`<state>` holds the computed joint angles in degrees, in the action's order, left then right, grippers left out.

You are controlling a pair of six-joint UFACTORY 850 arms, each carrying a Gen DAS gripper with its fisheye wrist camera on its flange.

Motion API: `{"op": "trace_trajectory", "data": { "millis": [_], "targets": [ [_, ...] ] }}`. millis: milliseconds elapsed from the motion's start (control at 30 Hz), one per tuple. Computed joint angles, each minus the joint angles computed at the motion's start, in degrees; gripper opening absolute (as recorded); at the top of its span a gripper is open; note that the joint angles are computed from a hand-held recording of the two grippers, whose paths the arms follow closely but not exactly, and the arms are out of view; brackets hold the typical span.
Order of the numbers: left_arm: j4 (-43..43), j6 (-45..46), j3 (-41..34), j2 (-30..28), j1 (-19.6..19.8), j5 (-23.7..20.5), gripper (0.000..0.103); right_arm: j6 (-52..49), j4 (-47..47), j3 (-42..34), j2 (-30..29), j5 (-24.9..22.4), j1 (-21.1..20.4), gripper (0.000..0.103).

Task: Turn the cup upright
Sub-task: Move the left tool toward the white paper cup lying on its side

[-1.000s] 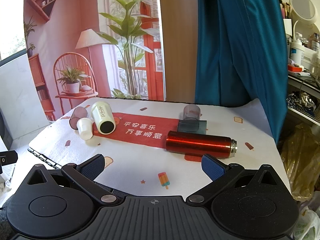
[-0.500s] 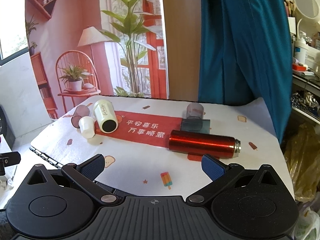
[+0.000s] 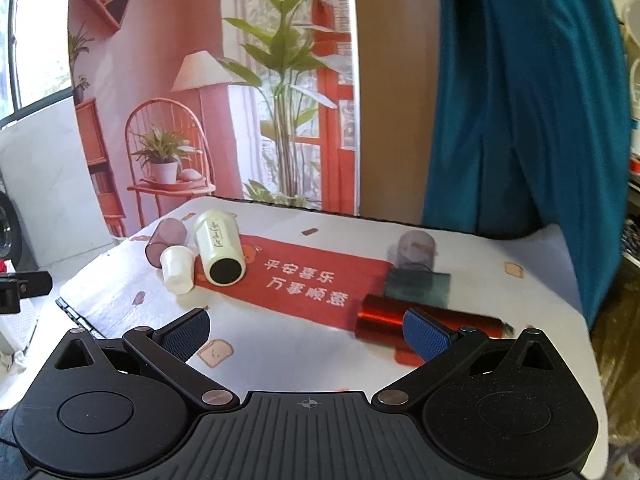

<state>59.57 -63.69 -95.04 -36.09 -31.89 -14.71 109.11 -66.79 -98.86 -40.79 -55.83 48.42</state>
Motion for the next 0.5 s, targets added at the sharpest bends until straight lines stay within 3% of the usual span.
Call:
{"op": "trace_trajectory", "data": {
  "millis": [200,500],
  "targets": [
    [-15.79,14.56,-10.34,-8.22,1.40,-5.43,0.103,-1.53,-1.06,-2.93,-3.33,5.38,-3.53,0.103],
    [-28.49,24.81,-26.10,-19.51,4.33,-14.17,0.103,-6.99,0.01,-11.77,-11.07,12.98,-8.15,0.097]
  ]
}}
